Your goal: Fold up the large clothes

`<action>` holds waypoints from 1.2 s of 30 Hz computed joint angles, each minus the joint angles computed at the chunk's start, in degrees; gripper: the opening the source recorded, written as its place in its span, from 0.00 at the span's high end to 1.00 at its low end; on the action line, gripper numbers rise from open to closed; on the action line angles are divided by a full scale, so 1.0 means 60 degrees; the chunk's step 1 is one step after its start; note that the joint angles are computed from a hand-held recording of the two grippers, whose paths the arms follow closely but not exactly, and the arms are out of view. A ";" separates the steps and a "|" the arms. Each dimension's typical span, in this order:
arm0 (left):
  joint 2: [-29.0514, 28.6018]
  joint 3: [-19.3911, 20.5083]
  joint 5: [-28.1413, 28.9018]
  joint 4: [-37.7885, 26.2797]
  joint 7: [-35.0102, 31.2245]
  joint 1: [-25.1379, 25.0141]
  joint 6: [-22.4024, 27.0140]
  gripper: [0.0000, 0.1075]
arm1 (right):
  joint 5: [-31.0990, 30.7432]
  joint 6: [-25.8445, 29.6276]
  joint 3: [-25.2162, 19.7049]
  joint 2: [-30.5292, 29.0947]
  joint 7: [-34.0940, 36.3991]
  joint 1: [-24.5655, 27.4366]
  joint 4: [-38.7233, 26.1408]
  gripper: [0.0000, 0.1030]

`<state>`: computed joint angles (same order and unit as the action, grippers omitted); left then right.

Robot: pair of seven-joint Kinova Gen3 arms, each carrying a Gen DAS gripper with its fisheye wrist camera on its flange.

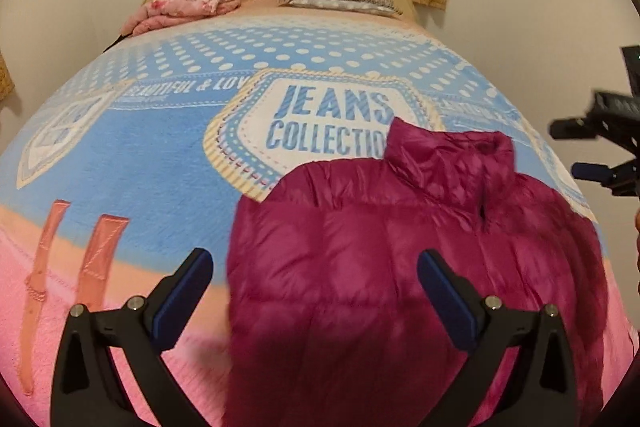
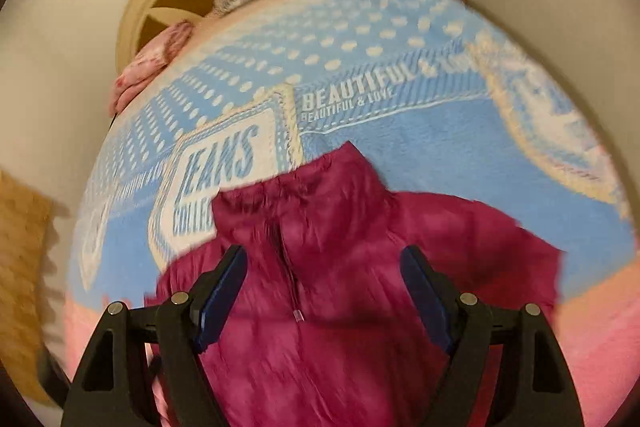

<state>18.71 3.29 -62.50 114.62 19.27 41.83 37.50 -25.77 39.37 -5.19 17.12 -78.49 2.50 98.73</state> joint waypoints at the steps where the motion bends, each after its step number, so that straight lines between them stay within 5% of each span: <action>1: 0.0112 -0.0032 0.0079 -0.0051 0.0021 -0.0017 -0.0102 0.04 | 0.0074 0.0059 0.0269 0.0370 -0.0388 -0.0349 -0.0303 0.23; 5: 0.0923 -0.0274 0.0129 -0.0262 0.0404 0.0192 -0.0511 0.04 | 0.0575 0.0333 0.1469 0.1587 -0.1921 -0.1731 -0.1360 0.23; 10: 0.1707 -0.0490 0.0041 -0.0881 0.0377 0.1236 0.0928 0.04 | 0.1825 0.0552 0.0661 0.2290 -0.2934 -0.1493 -0.1894 0.23; 13: 0.1635 -0.0542 -0.0044 -0.0761 0.0576 0.1289 0.0810 0.04 | 0.2168 0.0424 0.0121 0.2408 -0.2770 -0.1120 -0.1860 0.24; 15: 0.1526 -0.0579 -0.0197 -0.0578 0.0845 0.1320 0.0649 0.04 | 0.2283 0.0128 0.0057 0.2211 -0.2547 -0.1069 -0.1527 0.44; 16: 0.1491 -0.0581 -0.0265 -0.0532 0.0901 0.1279 0.0576 0.04 | 0.2356 0.0066 0.0123 0.2045 -0.2404 -0.1090 -0.1349 0.65; 17: 0.1450 -0.0575 -0.0330 -0.0469 0.0985 0.1264 0.0513 0.04 | 0.2273 0.0024 0.0058 0.1859 -0.2160 -0.0934 -0.1156 0.74; 19: 0.1353 -0.0514 -0.0315 -0.0429 0.0906 0.1111 0.0395 0.04 | 0.1925 -0.0044 -0.0314 0.1467 -0.1538 -0.0300 -0.0754 0.80; 28: 0.0226 -0.0159 -0.0238 -0.0368 0.0230 0.0682 0.0395 0.04 | 0.0884 -0.0722 0.0046 0.0511 0.0930 0.0693 0.1173 0.85; 36: 0.0344 -0.0054 0.0347 -0.1755 -0.1564 0.0006 0.0785 0.04 | -0.1617 -0.3683 -0.2094 0.0585 0.4037 0.2884 0.3149 0.88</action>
<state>20.77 2.96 -60.42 104.09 9.88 41.87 42.21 -35.47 17.27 -17.75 20.62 -54.27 19.81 117.62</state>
